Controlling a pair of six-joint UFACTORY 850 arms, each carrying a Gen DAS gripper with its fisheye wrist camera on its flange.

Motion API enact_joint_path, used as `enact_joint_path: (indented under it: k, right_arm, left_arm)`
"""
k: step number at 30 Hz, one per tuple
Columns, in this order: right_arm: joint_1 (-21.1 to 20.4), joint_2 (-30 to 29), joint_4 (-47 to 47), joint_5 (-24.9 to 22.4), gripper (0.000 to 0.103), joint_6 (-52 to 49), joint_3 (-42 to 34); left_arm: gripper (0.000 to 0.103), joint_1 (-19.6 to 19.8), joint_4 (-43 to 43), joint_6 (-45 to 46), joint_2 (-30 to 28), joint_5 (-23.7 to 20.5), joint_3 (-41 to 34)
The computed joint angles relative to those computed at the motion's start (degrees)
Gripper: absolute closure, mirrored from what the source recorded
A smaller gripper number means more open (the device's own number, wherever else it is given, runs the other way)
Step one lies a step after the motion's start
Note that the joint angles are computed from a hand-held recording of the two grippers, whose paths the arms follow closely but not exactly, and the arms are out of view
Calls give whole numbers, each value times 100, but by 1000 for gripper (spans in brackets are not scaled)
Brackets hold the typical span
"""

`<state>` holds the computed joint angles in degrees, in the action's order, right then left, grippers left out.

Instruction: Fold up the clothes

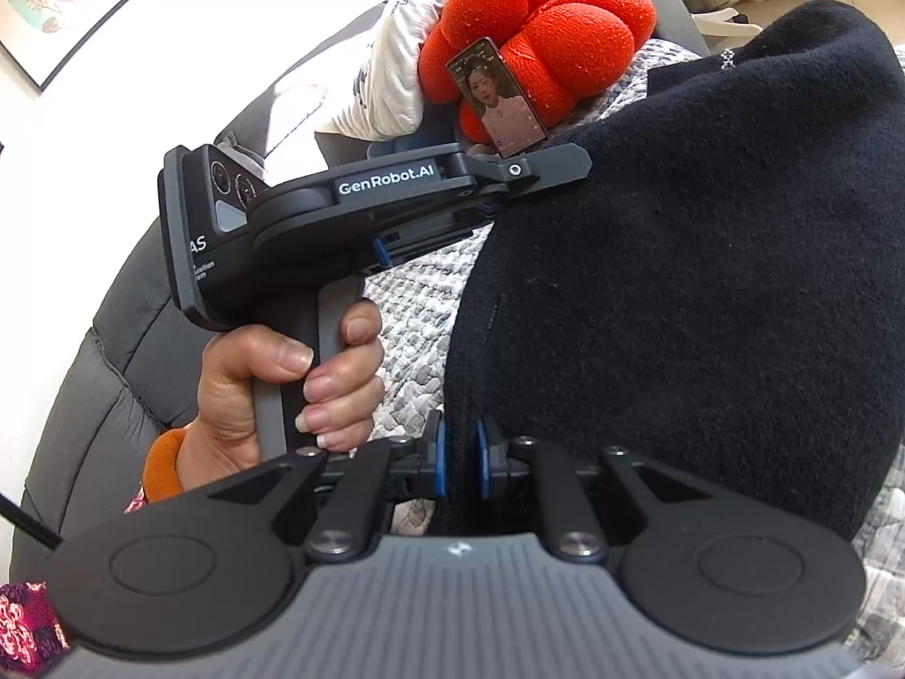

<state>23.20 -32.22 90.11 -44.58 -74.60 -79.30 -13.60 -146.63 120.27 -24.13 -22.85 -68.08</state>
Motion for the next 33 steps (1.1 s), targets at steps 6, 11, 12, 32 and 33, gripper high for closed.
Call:
enact_joint_path:
  k: [6, 11, 12, 32, 33]
  right_arm:
    - [191, -99, -347, 254, 88, 156, -183]
    - [325, -144, -765, 499, 88, 330, -269]
    - [347, -153, -848, 544, 88, 367, -286]
    - [345, 107, -1679, 777, 53, 529, -187]
    - [316, 106, -1764, 791, 53, 645, -229]
  left_arm:
    - [95, 92, -54, 91, 63, 132, 120]
    - [94, 161, 95, -64, 18, 326, 146]
    - [94, 169, 129, -102, -2, 373, 137]
    - [60, 205, 1722, -512, 50, 826, 179]
    - [59, 213, 2074, -841, 101, 847, 195]
